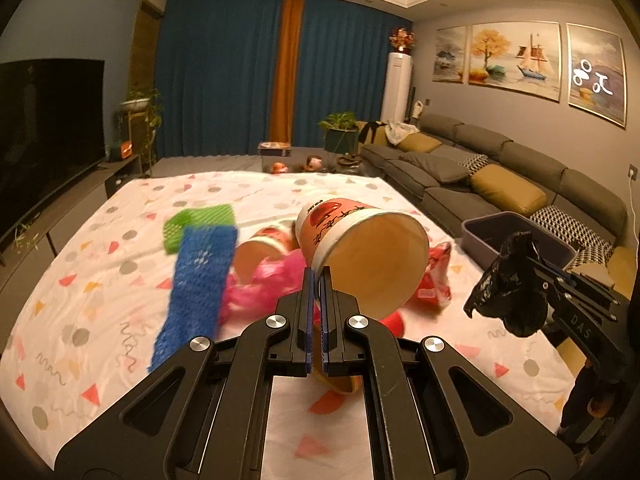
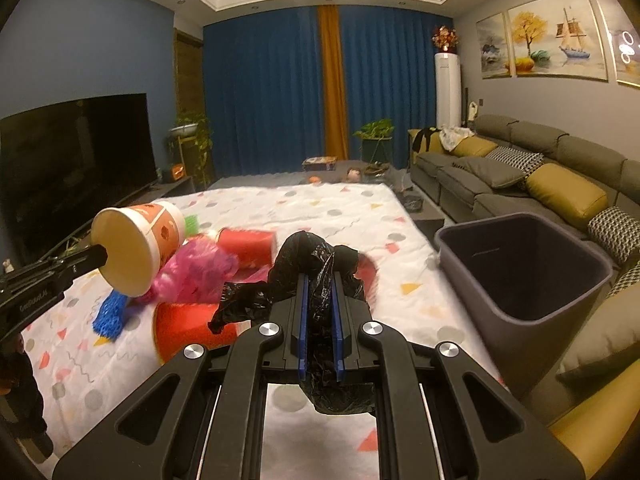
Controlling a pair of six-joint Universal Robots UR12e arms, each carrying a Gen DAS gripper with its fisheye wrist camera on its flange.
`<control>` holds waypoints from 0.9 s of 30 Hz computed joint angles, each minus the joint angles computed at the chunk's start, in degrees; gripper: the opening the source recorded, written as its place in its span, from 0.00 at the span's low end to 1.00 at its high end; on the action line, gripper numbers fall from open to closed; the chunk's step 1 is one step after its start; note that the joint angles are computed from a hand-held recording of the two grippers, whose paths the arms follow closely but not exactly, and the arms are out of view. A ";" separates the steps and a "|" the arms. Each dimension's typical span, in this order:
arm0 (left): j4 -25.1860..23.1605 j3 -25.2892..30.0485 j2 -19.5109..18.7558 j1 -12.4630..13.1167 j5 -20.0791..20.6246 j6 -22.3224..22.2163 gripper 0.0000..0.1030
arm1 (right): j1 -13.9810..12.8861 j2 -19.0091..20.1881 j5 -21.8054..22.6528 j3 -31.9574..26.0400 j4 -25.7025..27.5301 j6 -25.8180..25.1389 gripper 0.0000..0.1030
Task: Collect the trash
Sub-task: 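Carry the white cup and black bag with both tools over the grey bin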
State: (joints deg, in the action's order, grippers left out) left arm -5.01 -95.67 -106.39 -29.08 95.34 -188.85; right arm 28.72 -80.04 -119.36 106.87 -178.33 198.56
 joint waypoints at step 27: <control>-2.48 12.67 -8.40 -5.67 -4.87 5.00 0.02 | -4.86 -3.19 -7.42 3.21 -2.76 -1.09 0.11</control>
State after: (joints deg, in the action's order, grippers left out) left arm -7.49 -82.99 -114.79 -34.75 90.47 -183.85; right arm 23.86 -83.23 -126.79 110.08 -181.09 197.47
